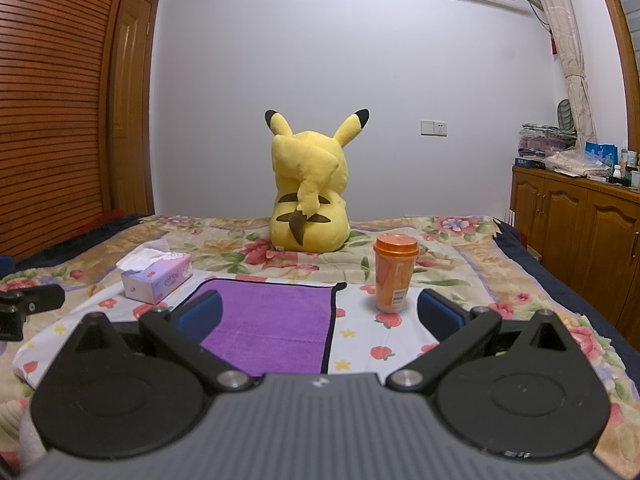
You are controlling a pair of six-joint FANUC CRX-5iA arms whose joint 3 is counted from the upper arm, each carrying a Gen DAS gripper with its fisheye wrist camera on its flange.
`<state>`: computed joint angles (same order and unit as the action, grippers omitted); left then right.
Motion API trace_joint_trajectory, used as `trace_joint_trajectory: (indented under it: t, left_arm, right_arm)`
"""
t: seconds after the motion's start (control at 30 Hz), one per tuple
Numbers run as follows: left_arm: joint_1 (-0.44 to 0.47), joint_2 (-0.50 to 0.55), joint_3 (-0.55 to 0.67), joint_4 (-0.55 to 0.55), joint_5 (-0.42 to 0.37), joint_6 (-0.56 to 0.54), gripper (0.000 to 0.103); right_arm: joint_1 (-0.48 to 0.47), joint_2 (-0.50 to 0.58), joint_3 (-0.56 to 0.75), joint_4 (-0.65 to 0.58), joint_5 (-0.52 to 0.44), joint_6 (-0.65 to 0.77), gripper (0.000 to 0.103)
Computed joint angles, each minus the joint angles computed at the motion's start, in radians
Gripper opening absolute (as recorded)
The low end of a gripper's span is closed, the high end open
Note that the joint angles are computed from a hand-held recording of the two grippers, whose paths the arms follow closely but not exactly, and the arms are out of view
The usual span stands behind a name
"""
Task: Fold towel
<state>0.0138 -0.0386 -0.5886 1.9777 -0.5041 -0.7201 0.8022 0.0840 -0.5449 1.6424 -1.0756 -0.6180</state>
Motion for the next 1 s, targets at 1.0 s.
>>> trace_joint_trajectory:
  t: [1.0]
  left_arm:
    - [0.075, 0.066, 0.054, -0.337, -0.006, 0.22, 0.103]
  right_arm:
    - [-0.007, 0.026, 0.044, -0.08, 0.074, 0.093, 0.103]
